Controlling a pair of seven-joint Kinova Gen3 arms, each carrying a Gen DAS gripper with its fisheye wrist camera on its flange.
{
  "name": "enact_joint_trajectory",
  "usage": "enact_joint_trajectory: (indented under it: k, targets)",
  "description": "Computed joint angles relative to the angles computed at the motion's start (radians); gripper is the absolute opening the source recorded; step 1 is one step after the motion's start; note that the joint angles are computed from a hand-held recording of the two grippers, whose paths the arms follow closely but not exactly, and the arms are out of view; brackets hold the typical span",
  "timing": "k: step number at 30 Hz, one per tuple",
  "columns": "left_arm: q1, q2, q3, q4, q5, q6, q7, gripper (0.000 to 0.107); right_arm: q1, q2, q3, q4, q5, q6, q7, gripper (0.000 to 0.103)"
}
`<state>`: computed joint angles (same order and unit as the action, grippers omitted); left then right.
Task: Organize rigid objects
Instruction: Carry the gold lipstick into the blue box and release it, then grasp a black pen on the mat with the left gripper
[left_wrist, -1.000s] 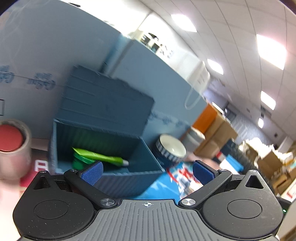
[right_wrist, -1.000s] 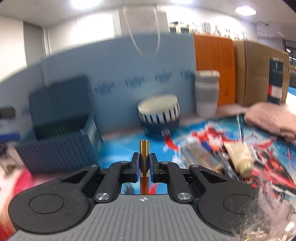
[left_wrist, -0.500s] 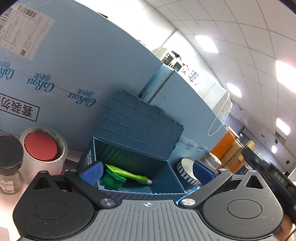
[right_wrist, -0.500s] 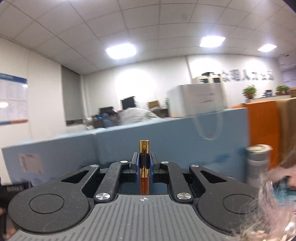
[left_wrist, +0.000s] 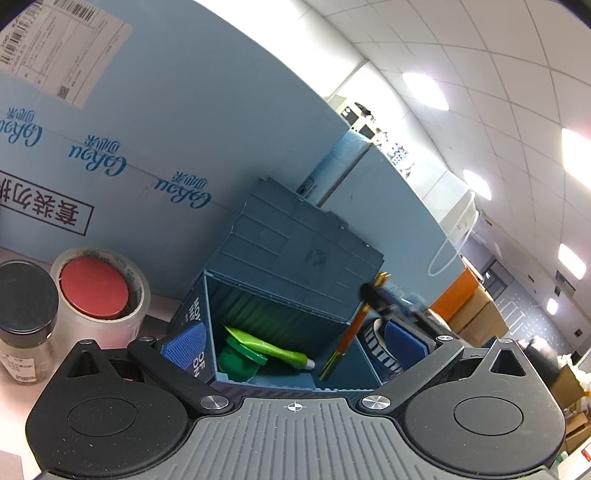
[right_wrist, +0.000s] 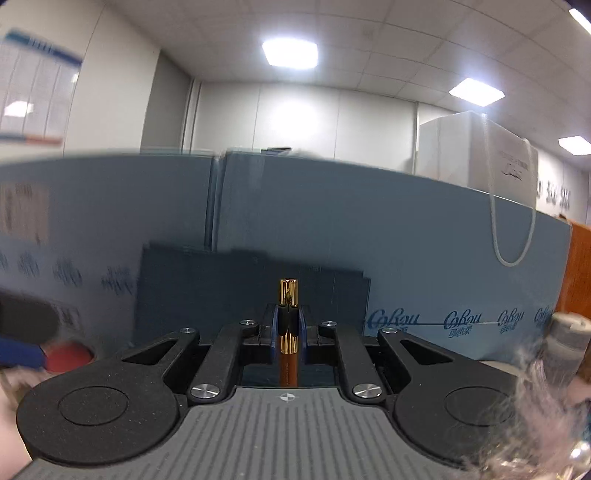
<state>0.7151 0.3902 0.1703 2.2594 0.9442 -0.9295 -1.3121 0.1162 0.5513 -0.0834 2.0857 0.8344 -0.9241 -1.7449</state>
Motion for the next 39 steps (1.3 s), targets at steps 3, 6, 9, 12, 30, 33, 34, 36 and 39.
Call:
enact_joint_trajectory:
  k: [3,6,9,12,30,33,34,36,39]
  targets:
    - [-0.009,0.003,-0.001,0.000,-0.011,0.011,0.010,0.103,-0.103,0.010,0.106,0.021,-0.019,-0.005,0.088,0.010]
    - [-0.011,0.005,-0.004,-0.003,-0.010,0.020,0.008,0.103,-0.210,0.021,0.244,-0.006,0.088,-0.011,0.045,0.010]
    - [-0.011,0.005,-0.005,0.000,-0.013,0.016,0.015,0.103,-0.299,0.015,0.373,-0.021,0.209,-0.024,-0.074,0.010]
    - [-0.016,0.006,-0.005,0.004,-0.030,0.015,0.030,0.103,-0.293,-0.001,0.373,-0.061,0.331,0.004,-0.196,0.011]
    - [-0.001,0.000,-0.003,0.000,-0.021,0.005,0.003,0.103,0.204,-0.020,-0.098,-0.155,0.758,0.024,-0.708,0.075]
    - [0.005,-0.002,-0.001,-0.007,-0.020,0.004,-0.017,0.103,0.193,-0.041,-0.025,-0.128,0.740,-0.047,-0.703,0.086]
    - [0.007,-0.002,0.000,-0.011,-0.021,0.006,-0.026,0.103,0.188,-0.049,0.004,-0.112,0.727,-0.069,-0.693,0.088]
    - [0.004,-0.004,0.004,-0.011,-0.051,0.008,-0.026,0.103,0.199,-0.065,0.036,-0.077,0.695,-0.101,-0.661,0.093]
    - [-0.005,-0.003,0.011,0.000,-0.137,-0.007,0.013,0.103,0.217,-0.083,0.088,-0.038,0.667,-0.142,-0.653,0.096]
